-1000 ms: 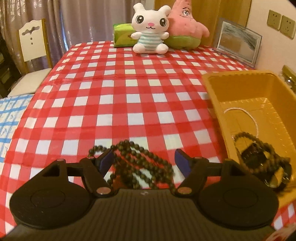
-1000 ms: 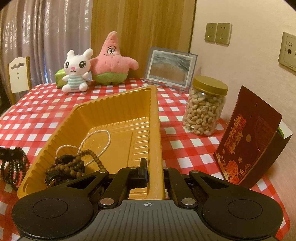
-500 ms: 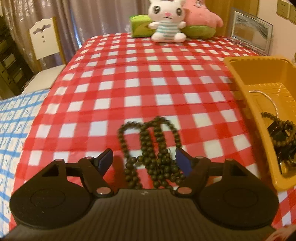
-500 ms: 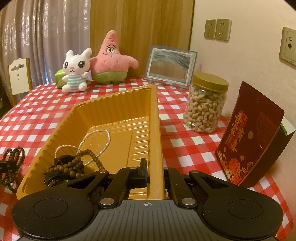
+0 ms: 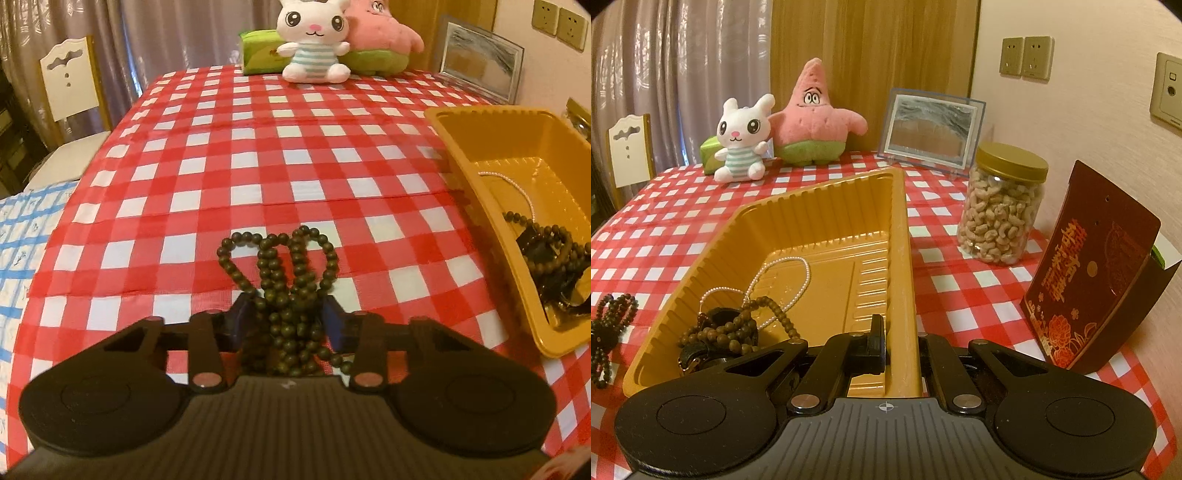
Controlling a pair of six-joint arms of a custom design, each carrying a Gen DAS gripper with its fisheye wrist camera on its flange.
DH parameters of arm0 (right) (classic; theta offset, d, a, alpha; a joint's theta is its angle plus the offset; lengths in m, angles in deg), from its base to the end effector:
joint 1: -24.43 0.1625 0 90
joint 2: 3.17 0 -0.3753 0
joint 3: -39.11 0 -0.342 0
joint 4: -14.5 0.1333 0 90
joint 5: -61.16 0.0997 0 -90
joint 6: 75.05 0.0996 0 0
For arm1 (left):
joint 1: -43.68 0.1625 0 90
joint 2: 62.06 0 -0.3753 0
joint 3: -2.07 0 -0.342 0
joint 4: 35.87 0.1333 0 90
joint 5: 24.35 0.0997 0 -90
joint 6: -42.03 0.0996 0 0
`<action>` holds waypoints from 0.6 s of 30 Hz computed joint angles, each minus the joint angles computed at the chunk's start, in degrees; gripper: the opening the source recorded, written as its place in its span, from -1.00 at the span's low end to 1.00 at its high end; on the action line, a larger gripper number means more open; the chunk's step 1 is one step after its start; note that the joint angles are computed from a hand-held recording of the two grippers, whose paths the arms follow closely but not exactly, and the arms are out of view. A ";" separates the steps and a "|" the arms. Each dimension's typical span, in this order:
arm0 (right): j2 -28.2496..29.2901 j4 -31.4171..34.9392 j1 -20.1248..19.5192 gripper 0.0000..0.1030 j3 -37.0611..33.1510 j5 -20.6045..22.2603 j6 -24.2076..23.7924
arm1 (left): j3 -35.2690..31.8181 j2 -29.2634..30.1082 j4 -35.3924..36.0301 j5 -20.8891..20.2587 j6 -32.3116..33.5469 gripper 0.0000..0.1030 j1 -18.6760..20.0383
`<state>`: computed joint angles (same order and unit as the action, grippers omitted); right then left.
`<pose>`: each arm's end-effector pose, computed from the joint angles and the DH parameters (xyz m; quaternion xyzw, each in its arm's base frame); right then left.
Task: Organize jewelry
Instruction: 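Grasp the last dark bead necklace with the left tool and lift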
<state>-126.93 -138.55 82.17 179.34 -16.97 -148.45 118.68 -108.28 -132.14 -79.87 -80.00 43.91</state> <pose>-0.0081 -0.3009 0.3830 0.3593 -0.8410 0.3133 0.2560 -0.3433 -0.1911 -0.0142 -0.0737 0.8213 -0.3805 0.4188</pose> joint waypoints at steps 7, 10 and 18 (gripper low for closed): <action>0.27 -0.08 -0.16 -0.94 -0.19 -0.03 0.26 | 0.77 -0.60 -1.34 0.89 2.47 -0.49 0.33; 0.27 0.09 -0.19 -0.94 -0.27 -0.01 0.19 | 1.56 -1.52 -2.26 0.94 2.57 -0.54 0.26; 0.26 0.12 -0.29 -0.94 -0.32 0.17 0.13 | 1.94 -3.08 -2.85 1.47 4.08 -0.74 0.23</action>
